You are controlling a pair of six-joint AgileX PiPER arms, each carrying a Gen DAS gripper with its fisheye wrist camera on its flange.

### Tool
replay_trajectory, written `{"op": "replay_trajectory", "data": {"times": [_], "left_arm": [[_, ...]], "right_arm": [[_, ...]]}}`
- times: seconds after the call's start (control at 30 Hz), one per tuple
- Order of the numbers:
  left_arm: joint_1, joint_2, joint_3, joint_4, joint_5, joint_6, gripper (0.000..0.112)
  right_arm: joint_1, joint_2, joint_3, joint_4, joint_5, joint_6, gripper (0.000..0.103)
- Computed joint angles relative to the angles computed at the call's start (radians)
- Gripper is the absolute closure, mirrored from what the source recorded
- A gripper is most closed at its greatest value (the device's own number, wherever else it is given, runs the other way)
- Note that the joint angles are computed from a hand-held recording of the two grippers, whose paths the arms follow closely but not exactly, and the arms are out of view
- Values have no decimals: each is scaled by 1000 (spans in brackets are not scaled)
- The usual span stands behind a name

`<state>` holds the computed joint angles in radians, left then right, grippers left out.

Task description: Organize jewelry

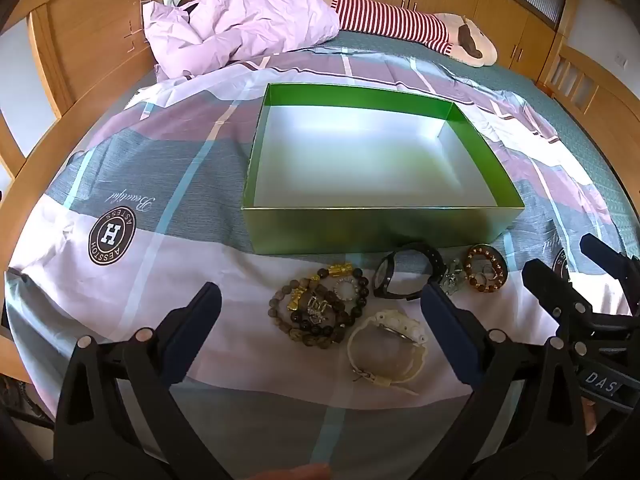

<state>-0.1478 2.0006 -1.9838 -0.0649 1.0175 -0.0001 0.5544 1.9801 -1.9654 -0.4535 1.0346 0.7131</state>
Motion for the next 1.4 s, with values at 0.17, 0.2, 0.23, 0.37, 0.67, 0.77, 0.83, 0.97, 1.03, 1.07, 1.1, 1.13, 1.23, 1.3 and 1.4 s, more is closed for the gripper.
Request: {"op": "replay_trajectory", "data": {"times": [0.17,0.2,0.23,0.37,0.67,0.77,0.83,0.97,1.03,1.07,1.1,1.13,1.23,1.3,1.4], "left_arm": [[1,-1,-2,0,6,5,13],[2,-2,-2,-1,7,7,13],[-1,4,-2,4,1,3,13],[-7,9,-14,16,10,-3,13],[-4,4,-2,10,5,1,13],[-4,4,-1,11,4,-1,13],[-4,3,-1,10,4,1,13],[-4,5,-3,11,5,-1,13],[-3,5,-4,10,7,1,13],[-3,4,-3,9,6,2,13],[0,4,-1,7,5,6,13],[0,5,0,8,5,7,13],[0,3,3,9,3,5,13],[0,4,2,9,3,6,13],[0,5,0,11,5,8,13]], "right_arm": [[3,-3,3,-7,1,5,3],[4,-3,2,-9,3,6,3],[5,-2,0,-9,6,5,3],[5,2,1,-11,1,7,3],[8,-1,-1,-15,5,7,3],[9,-1,1,-16,4,9,3],[10,-2,-2,-16,7,9,3],[9,-3,2,-16,4,9,3],[10,-2,1,-17,5,10,3],[11,-2,1,-17,6,10,3],[11,-3,5,-18,2,11,3],[10,-3,6,-18,1,12,3],[11,-3,5,-19,2,12,3],[12,-3,5,-19,3,13,3],[13,-2,2,-20,5,13,3]]}}
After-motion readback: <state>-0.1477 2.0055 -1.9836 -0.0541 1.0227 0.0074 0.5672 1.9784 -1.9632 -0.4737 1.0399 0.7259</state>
